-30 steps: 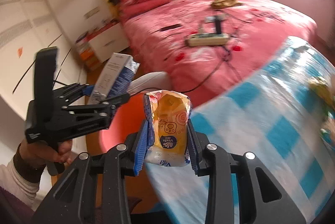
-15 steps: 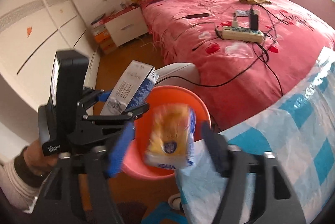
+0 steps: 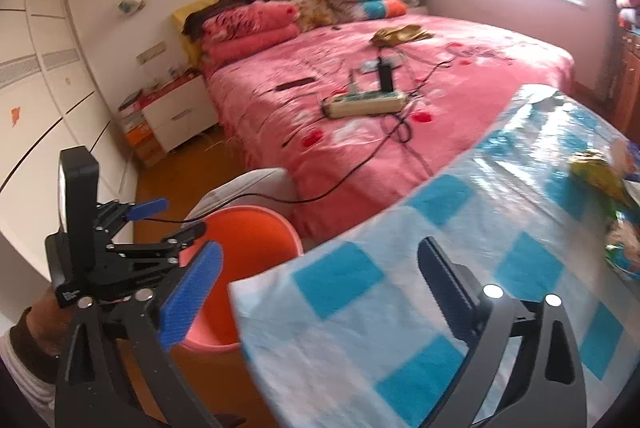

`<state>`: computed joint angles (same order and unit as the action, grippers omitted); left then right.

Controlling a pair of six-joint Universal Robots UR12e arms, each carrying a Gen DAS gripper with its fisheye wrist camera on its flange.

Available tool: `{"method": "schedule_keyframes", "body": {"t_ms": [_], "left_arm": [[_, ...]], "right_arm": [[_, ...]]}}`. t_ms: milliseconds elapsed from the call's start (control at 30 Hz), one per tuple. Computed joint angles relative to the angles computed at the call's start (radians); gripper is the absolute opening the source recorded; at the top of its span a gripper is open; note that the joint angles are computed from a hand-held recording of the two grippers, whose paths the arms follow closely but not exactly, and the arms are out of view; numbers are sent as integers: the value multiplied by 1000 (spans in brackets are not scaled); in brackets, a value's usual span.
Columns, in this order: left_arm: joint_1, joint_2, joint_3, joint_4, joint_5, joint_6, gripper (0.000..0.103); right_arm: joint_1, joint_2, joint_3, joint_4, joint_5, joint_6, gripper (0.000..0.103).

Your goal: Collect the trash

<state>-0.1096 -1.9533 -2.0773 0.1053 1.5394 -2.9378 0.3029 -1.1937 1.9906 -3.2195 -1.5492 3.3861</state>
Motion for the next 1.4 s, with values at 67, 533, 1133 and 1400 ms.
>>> {"method": "schedule_keyframes", "body": {"t_ms": [67,533,1133,1400], "left_arm": [[-8,-1,3,1,14,0,76],[-71,13,27,-27,70,15,83],[-190,14,82,-63,101,80,84],[-237,2,111,-55,132,105,84]], "right_arm": [[-9,-6,17,-13,-3,8,98],[-61,-50,133,-185,9,55,98],[-133,-76,246,-333,-35,173,98],[-172,-93,295,-365,-57,211,98]]}}
